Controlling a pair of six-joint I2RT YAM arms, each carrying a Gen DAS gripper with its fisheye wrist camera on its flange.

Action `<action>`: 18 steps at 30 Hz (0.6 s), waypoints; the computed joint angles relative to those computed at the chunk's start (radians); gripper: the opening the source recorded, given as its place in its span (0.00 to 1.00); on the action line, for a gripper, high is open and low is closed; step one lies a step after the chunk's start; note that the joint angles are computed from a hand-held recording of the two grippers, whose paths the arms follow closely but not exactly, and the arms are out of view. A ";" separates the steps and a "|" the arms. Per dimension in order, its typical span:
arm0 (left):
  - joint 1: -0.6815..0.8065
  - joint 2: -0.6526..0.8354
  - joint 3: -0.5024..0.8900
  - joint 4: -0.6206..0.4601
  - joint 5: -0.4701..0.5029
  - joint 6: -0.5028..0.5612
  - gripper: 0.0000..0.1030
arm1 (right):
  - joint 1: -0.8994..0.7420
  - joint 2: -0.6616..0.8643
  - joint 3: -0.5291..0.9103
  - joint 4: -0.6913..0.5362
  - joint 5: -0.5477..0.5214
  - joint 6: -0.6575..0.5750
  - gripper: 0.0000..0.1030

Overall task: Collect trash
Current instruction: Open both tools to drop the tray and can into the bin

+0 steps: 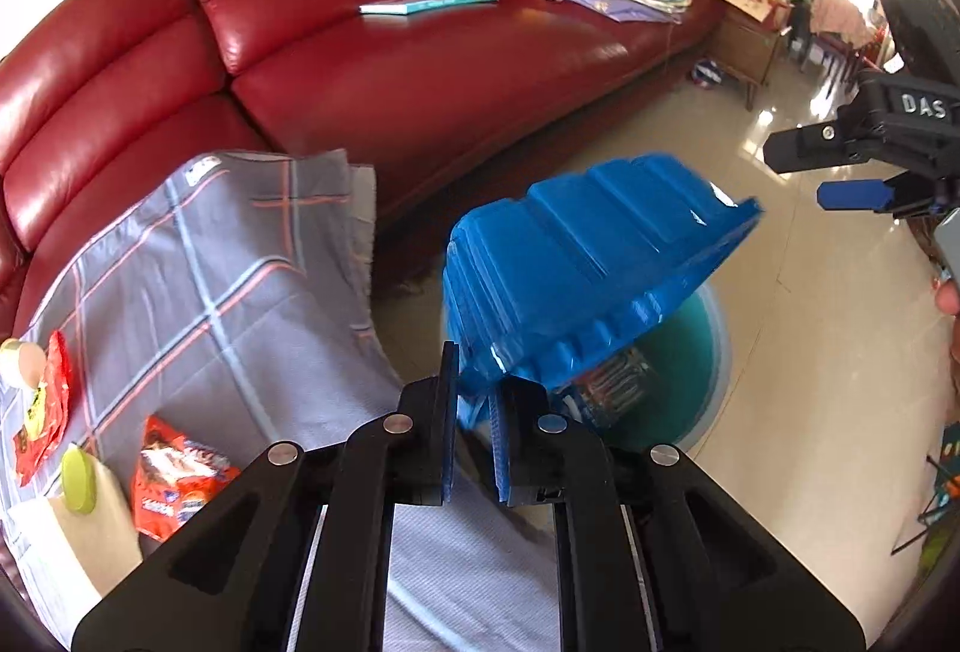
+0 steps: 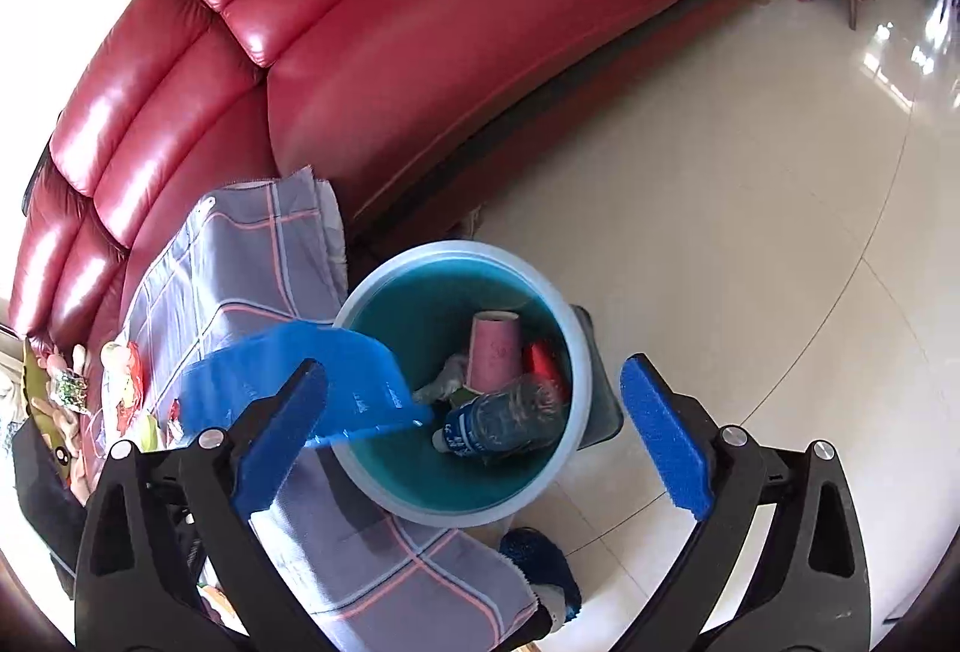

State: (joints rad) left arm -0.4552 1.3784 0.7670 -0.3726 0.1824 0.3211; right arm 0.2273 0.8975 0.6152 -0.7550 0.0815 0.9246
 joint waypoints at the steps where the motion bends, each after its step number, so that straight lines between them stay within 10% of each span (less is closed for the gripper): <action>1: -0.014 0.022 0.007 0.009 -0.002 -0.011 0.10 | 0.000 0.001 0.005 -0.004 0.002 -0.001 0.91; 5: -0.045 0.093 0.039 0.014 0.005 -0.050 0.16 | 0.003 -0.008 0.011 -0.024 0.016 0.001 0.91; 9: -0.069 0.056 -0.001 0.050 -0.027 -0.068 0.65 | -0.003 -0.003 0.006 -0.024 0.011 -0.003 0.91; 18: -0.032 0.027 -0.012 0.030 -0.012 -0.062 0.87 | 0.017 0.060 0.006 -0.002 -0.004 0.008 0.91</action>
State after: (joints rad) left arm -0.4869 1.4051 0.7554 -0.3425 0.1699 0.2594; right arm 0.2441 0.9571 0.6217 -0.7572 0.0777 0.9322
